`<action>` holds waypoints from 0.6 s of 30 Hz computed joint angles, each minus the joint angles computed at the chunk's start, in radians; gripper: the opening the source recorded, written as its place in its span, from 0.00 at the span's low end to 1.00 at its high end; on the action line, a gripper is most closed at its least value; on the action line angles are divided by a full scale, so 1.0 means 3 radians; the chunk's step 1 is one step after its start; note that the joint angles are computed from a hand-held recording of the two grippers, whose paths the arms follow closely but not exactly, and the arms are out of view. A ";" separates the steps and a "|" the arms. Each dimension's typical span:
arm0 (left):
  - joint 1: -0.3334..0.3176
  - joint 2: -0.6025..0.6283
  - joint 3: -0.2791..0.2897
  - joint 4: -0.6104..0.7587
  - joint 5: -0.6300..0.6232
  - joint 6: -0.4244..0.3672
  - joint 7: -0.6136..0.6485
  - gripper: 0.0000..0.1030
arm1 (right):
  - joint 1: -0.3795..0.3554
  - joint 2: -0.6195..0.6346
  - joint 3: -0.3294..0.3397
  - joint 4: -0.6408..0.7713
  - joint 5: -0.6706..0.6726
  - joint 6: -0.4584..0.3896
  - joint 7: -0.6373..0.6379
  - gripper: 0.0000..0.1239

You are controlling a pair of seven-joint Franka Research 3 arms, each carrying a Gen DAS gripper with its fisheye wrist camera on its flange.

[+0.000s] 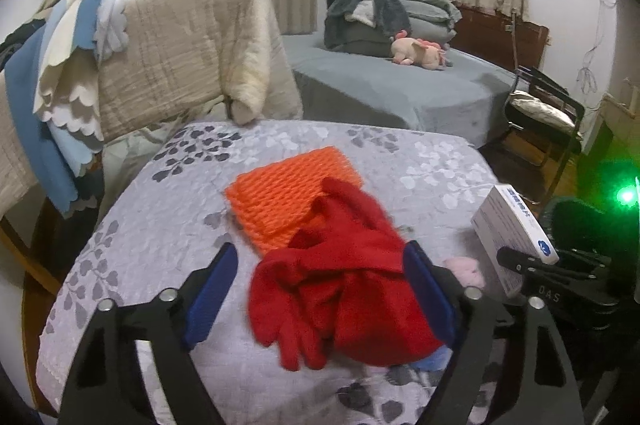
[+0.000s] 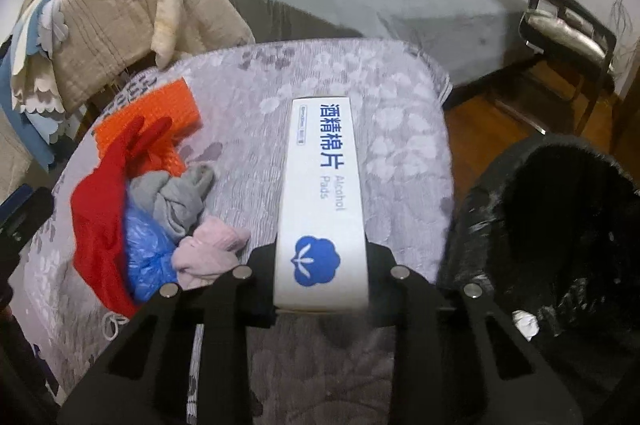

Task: Collect trash
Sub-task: 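Grasp the pink cloth with the left tool while the right tool holds the box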

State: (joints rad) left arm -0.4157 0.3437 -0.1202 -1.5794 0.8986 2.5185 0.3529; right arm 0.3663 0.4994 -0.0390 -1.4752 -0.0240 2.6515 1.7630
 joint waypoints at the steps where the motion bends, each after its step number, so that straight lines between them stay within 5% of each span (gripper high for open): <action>1: -0.0006 0.0027 -0.0011 0.0040 -0.0003 0.0017 0.0023 0.74 | -0.0005 -0.0055 -0.0007 -0.0060 0.0001 0.0042 0.0004 0.23; 10: -0.0183 0.0407 -0.0031 0.0498 -0.0162 0.0178 0.0342 0.65 | -0.0080 -0.0411 -0.0108 -0.0447 -0.0140 0.0139 0.0176 0.23; 18: -0.0375 0.0924 0.0011 0.1073 -0.0562 -0.0025 0.0829 0.58 | -0.0227 -0.0537 -0.0084 -0.0667 -0.0134 0.0179 0.0251 0.23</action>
State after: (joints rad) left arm -0.5283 0.6210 -0.1168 -1.2575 0.7299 2.5111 0.6015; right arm 0.2982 0.3384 -0.0640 -1.6753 -0.0641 2.7053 1.8383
